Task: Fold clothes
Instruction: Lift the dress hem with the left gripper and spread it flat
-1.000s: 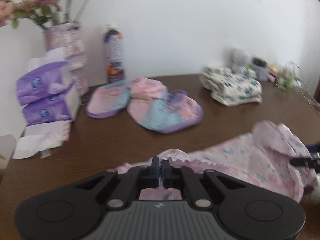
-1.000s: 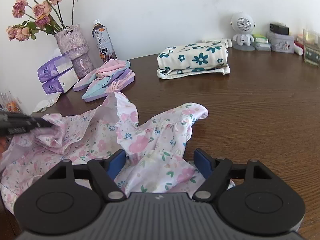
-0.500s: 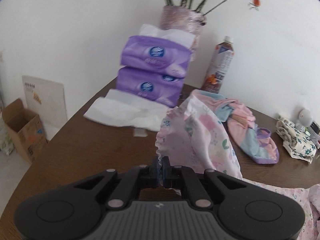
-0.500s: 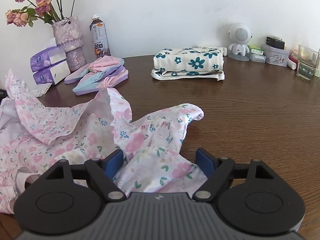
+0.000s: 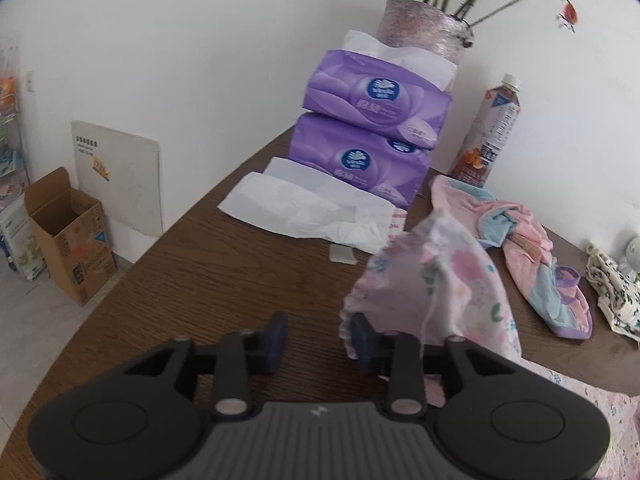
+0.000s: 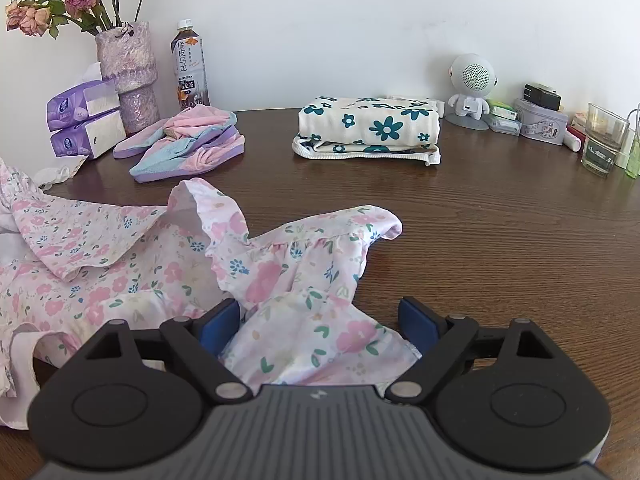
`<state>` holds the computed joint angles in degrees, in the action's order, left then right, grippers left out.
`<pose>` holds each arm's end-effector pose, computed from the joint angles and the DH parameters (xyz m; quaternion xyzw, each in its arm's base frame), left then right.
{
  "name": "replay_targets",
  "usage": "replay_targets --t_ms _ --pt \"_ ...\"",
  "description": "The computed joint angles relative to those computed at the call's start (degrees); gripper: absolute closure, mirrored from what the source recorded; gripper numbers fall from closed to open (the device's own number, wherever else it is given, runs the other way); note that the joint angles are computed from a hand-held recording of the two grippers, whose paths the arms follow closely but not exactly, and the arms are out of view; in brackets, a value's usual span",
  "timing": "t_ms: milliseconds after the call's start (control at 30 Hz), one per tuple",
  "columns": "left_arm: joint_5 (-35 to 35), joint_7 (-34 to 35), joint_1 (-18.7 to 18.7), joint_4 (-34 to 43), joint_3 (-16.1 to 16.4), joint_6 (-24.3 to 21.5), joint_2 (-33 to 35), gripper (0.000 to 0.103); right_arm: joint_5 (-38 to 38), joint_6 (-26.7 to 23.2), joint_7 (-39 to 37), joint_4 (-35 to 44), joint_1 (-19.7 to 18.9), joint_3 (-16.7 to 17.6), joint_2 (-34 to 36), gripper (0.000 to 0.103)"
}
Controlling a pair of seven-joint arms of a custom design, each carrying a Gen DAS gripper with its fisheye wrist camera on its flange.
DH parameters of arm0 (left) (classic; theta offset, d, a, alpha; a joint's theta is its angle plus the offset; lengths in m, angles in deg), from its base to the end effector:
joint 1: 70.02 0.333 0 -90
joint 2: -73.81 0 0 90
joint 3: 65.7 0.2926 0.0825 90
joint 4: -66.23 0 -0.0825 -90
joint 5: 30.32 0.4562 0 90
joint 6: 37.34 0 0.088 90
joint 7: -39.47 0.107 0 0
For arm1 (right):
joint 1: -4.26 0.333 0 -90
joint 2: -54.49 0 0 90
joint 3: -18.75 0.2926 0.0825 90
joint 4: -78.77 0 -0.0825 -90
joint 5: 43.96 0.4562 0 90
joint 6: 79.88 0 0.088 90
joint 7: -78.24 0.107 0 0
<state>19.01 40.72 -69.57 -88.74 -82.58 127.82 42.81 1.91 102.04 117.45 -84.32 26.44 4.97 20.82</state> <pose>0.4442 -0.1654 0.3843 -0.7771 0.4730 -0.3170 0.2682 0.4382 0.0106 0.3647 -0.6969 0.5716 -0.2526 0.3519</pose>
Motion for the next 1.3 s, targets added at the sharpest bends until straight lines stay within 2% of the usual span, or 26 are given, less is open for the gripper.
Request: replay_targets --t_ms 133,233,267,300,400,433,533,600,633,667,700,767,800,1033,1167,1233,1300 --pt "0.0 -1.3 -0.2 -2.6 -0.5 0.1 -5.4 0.060 -0.1 0.0 -0.1 0.0 0.1 -0.2 0.0 0.015" --pt "0.8 -1.2 -1.3 -5.4 -1.7 0.6 -11.7 0.041 -0.1 0.0 -0.1 0.0 0.1 -0.2 0.0 0.015" --pt "0.8 -0.8 -2.1 -6.3 -2.0 1.1 -13.5 0.029 -0.1 0.0 -0.1 0.0 0.1 -0.2 0.0 0.015" --pt "0.4 0.4 -3.4 -7.1 -1.8 1.4 -14.7 0.023 -0.1 0.0 -0.1 0.0 0.1 -0.2 0.0 0.015" --pt "-3.0 8.8 -9.6 -7.2 1.1 -0.4 -13.5 0.023 -0.1 0.0 0.0 0.0 0.2 -0.2 0.0 0.015" --pt "-4.1 10.4 -10.4 -6.8 0.9 -1.6 -12.4 0.023 -0.1 0.0 0.0 0.0 0.2 -0.2 0.0 0.015" --pt "-6.7 13.3 -11.7 -5.6 0.1 -4.5 -9.4 0.030 -0.1 -0.1 -0.1 0.0 0.3 -0.3 -0.1 0.014" --pt "-8.0 13.5 -11.9 -5.7 0.3 -4.2 -8.4 0.046 0.0 -0.1 -0.2 -0.1 0.4 -0.5 -0.2 0.013" --pt "-8.2 13.2 -11.6 -6.3 0.6 -2.7 -8.4 0.049 0.1 -0.1 -0.3 -0.1 0.5 -0.6 -0.3 0.013" --pt "-8.4 13.0 -11.3 -6.8 0.8 -1.2 -8.4 0.057 0.1 -0.1 -0.3 -0.1 0.6 -0.7 -0.2 0.013" --pt "-8.4 12.9 -10.8 -7.2 0.8 -0.2 -8.6 0.076 0.1 -0.1 -0.4 -0.1 0.6 -0.7 -0.2 0.013" --pt "-8.4 12.7 -9.7 -8.0 0.7 2.0 -8.9 0.099 0.2 -0.1 -0.4 -0.1 0.6 -0.6 -0.2 0.013" --pt "-8.4 12.7 -9.2 -8.2 0.6 2.7 -9.1 0.099 0.2 -0.1 -0.4 -0.1 0.6 -0.6 -0.2 0.013" --pt "-5.7 14.5 -4.8 -4.3 -1.5 -2.8 -7.0 0.099 0.3 -0.3 -0.4 -0.2 0.5 -0.5 -0.4 0.013" --pt "-5.4 13.4 -4.3 -2.7 -0.8 -4.6 -4.6 0.098 0.4 -0.4 -0.5 -0.2 0.4 -0.3 -0.5 0.012" --pt "-6.1 12.2 -5.0 -3.4 -0.3 -5.3 -5.7 0.092 0.4 -0.5 -0.4 -0.2 0.3 -0.3 -0.5 0.012" --pt "-6.7 11.3 -6.3 -5.5 -0.1 -5.9 -9.3 0.073 0.4 -0.5 -0.4 -0.1 0.3 -0.2 -0.5 0.012"
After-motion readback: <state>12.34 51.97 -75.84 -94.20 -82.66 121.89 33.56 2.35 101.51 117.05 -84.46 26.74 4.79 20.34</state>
